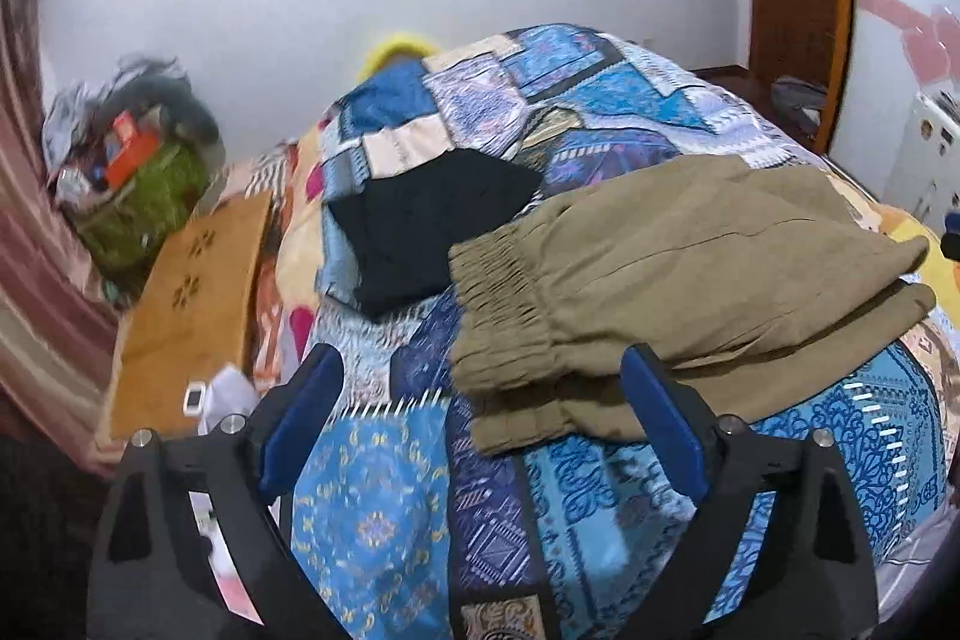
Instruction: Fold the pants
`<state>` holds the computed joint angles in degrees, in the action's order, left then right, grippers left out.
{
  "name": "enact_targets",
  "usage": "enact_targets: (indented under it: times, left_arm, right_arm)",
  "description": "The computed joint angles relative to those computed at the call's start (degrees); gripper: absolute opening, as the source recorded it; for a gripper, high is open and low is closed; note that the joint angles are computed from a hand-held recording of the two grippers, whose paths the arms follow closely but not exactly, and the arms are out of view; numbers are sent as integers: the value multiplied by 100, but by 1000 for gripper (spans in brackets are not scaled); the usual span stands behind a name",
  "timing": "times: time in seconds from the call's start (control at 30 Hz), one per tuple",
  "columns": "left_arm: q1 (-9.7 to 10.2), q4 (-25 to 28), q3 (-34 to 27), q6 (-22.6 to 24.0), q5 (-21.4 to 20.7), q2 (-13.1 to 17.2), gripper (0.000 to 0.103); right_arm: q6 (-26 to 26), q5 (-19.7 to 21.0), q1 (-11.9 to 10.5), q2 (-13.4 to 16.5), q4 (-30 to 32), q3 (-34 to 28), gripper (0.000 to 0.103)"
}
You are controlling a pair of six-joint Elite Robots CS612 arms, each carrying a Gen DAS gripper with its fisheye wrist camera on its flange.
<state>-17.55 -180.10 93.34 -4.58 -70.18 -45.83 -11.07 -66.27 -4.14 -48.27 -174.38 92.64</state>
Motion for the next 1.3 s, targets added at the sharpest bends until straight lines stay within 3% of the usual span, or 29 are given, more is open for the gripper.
enact_targets:
  times: [0.47, 0.63, 0.8, 0.93, 0.97, 1.07, 1.13, 1.17, 1.23, 1.3]
  left_arm:
    - [-220, 739, -526, 1169, 72, 431, 96]
    - [-302, 540, -655, 1507, 193, 538, 96]
    - [-248, 590, -787, 1386, -36, 528, 95]
    - [-94, 866, -870, 916, -738, 446, 95]
    - [-62, 926, -892, 797, -887, 435, 95]
    - [15, 926, -873, 502, -1241, 386, 93]
    - [10, 821, -807, 500, -1266, 368, 88]
    - [-1, 865, -797, 539, -1263, 360, 82]
    - [-23, 1042, -805, 714, -1260, 354, 67]
    - [-88, 1079, -783, 845, -970, 357, 37]
  right_arm:
    - [-1420, 73, 429, 230, 941, -484, 84]
    - [-1941, -145, 564, 304, 1194, -628, 84]
    - [-2221, -182, 641, 350, 1345, -762, 84]
    - [-2237, -238, 695, 417, 995, -794, 82]
    - [-2265, -218, 704, 432, 942, -808, 77]
    - [-2342, -64, 706, 441, 1038, -865, 38]
    - [-2275, 163, 677, 427, 1083, -872, 24]
    - [-2220, 258, 664, 417, 1069, -864, 13]
    - [-2118, 383, 650, 390, 984, -830, 11]
    - [-1959, 525, 623, 351, 891, -776, 10]
